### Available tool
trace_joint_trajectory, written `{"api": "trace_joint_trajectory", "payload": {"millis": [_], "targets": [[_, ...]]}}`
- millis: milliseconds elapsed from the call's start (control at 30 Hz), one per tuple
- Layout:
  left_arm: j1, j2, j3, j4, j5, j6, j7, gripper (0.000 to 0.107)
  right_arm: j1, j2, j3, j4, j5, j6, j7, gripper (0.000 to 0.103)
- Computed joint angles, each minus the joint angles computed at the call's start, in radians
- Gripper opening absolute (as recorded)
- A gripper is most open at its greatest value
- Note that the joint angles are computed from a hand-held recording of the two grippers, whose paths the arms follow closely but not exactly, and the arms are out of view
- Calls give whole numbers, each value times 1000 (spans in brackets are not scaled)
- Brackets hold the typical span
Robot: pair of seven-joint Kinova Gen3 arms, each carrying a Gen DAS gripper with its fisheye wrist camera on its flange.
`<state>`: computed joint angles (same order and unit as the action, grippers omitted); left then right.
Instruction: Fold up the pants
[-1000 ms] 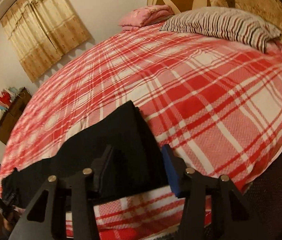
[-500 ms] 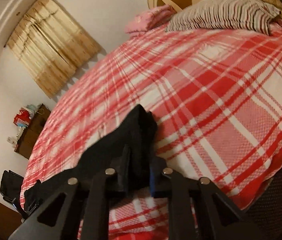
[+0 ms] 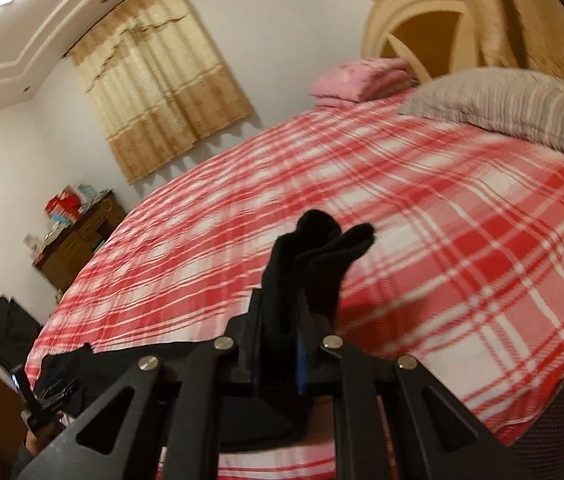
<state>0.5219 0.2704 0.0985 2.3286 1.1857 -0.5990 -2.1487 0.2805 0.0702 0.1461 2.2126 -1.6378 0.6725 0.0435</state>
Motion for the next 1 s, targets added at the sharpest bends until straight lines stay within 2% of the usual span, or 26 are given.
{"api": "trace_joint_trajectory", "payload": {"millis": [167,600,833,1000], "targets": [[-24,-13,-4,19,-52,16,56,94,-92,-37,-62,3,-26,-83,36,15],[-38,-27,-21,40,-135,40,143,94,-286,35,-158,-63,6,-167,2,15],[-41,-37,-21,49,-186,48,184,94,-380,90,-216,-102,56,-233,-29,15],[-37,-50,-15,53,-247,60,205,94,-444,137,-265,-129,147,-326,-92,15]]}}
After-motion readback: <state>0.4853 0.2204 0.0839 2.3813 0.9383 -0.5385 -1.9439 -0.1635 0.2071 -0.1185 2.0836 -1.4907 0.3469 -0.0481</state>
